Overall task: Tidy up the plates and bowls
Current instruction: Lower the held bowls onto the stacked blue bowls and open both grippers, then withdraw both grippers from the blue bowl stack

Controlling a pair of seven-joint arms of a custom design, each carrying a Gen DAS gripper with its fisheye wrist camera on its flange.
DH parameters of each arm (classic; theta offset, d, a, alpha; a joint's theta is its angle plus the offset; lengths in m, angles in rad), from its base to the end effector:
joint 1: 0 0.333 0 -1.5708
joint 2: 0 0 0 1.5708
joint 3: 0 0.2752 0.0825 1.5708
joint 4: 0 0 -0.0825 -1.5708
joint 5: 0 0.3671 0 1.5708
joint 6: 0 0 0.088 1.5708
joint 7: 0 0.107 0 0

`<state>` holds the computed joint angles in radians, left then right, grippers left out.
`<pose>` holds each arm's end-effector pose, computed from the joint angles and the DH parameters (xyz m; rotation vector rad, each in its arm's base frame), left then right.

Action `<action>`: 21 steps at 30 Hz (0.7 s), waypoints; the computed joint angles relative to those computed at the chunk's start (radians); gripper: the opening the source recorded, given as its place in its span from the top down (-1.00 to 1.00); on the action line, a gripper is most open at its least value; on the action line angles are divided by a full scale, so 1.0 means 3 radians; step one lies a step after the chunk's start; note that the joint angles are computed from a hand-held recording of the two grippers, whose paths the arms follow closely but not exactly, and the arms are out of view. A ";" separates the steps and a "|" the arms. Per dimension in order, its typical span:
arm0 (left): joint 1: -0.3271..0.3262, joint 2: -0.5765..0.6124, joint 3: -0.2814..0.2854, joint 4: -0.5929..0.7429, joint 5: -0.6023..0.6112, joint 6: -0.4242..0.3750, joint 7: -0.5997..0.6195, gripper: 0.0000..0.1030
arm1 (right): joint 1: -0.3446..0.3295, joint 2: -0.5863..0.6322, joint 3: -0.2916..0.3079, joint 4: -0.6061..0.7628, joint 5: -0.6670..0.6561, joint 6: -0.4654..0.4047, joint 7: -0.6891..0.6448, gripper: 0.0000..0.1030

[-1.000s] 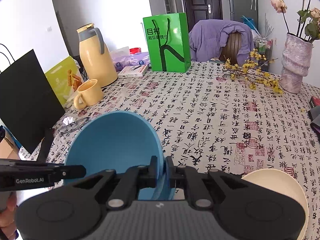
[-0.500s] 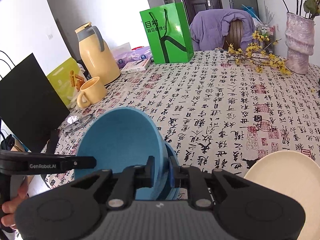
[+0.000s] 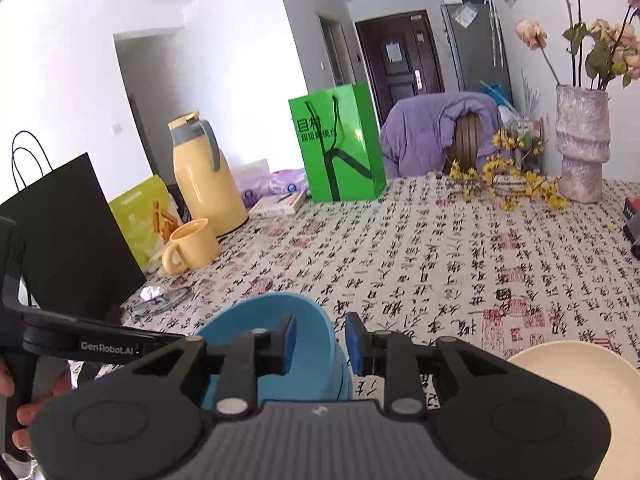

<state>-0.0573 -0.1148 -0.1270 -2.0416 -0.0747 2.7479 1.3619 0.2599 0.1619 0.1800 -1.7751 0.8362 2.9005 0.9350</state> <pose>0.5522 -0.1027 0.5561 -1.8749 1.7382 -0.9554 0.5906 0.2209 0.5299 -1.7156 1.2155 -0.3584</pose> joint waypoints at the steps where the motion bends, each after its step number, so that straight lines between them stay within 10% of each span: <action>1: -0.0001 -0.0050 -0.0010 -0.0096 0.0039 0.0170 0.0015 0.16 | -0.0004 -0.0023 0.0033 -0.0044 0.0098 0.0123 -0.0105 0.43; 9: 0.0321 -0.0289 -0.0281 -0.0576 0.0763 0.1033 -0.0517 -0.17 | 0.0091 -0.0206 0.0176 -0.0384 0.0348 0.0926 -0.0545 -0.04; 14: 0.0651 -0.0509 -0.0495 -0.0941 0.1171 0.1428 -0.0974 -0.46 | 0.0267 -0.0408 0.0055 -0.0807 -0.0309 0.1213 -0.0040 -0.34; 21: 0.1918 -0.1277 -0.1689 -0.1760 0.0903 0.2225 -0.1216 -0.86 | 0.0444 -0.0670 0.0104 -0.1520 -0.0880 0.2192 0.0428 -0.72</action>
<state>0.5181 -0.4979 -0.6338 -2.5696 0.1963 3.4154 0.9972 0.3930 -0.0391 0.2111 -2.2312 0.5721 3.5580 1.0633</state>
